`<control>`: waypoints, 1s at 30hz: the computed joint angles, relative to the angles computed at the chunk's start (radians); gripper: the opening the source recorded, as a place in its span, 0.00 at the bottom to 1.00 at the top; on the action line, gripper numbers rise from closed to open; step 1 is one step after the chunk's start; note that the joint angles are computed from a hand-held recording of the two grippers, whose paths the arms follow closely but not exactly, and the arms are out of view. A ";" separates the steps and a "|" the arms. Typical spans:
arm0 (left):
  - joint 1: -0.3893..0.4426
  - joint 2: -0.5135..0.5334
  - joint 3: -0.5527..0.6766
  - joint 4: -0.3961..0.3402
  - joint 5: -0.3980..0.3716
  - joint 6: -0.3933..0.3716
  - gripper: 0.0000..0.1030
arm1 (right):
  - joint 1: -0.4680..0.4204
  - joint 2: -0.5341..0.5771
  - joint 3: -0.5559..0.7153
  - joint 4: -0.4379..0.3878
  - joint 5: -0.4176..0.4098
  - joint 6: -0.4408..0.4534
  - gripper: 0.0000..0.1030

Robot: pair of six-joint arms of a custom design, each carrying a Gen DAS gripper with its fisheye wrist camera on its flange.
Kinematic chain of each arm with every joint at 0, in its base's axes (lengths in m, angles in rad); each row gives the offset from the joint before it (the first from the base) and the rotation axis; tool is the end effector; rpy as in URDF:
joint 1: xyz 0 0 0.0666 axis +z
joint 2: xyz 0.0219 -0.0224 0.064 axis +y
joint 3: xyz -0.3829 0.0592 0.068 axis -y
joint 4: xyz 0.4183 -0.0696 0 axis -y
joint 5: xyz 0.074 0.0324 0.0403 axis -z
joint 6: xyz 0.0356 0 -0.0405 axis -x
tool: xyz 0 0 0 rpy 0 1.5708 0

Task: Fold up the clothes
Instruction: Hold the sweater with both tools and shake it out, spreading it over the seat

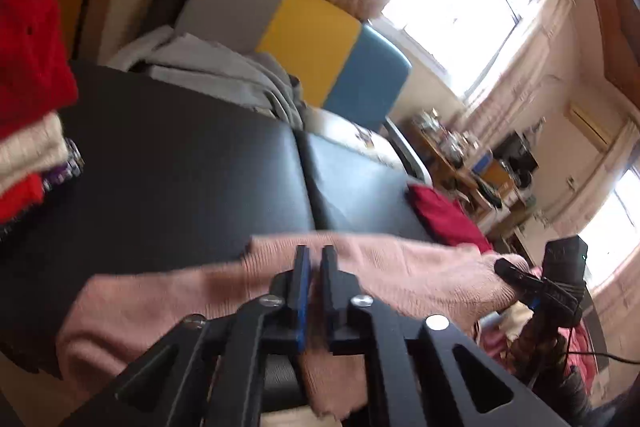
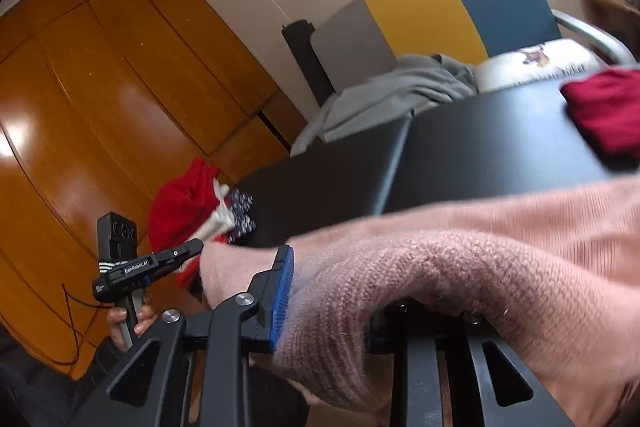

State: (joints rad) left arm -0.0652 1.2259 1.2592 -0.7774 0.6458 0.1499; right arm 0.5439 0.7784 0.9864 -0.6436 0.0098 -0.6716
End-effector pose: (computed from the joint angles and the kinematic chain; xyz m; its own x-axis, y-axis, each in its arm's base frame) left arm 0.4474 -0.0511 0.4583 -0.7420 -0.0711 -0.6666 0.3874 0.7661 -0.5129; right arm 0.2619 0.1575 0.4878 -0.5999 0.3644 -0.7123 -0.1745 0.8093 0.5609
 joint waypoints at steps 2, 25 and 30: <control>0.006 0.045 0.052 0.039 -0.031 0.045 0.00 | -0.070 0.071 0.054 0.028 -0.052 0.034 0.28; -0.176 0.309 0.157 -0.080 -0.226 -0.038 0.12 | -0.381 0.558 0.338 0.032 -0.259 0.053 0.77; -0.187 0.346 0.175 -0.078 -0.297 -0.023 0.14 | -0.275 0.379 0.202 -0.096 -0.066 0.241 0.87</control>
State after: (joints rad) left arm -0.2517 1.5719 1.4346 -0.8557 0.3485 0.1270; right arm 0.2694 1.1577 1.1880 -0.7394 -0.0562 -0.4304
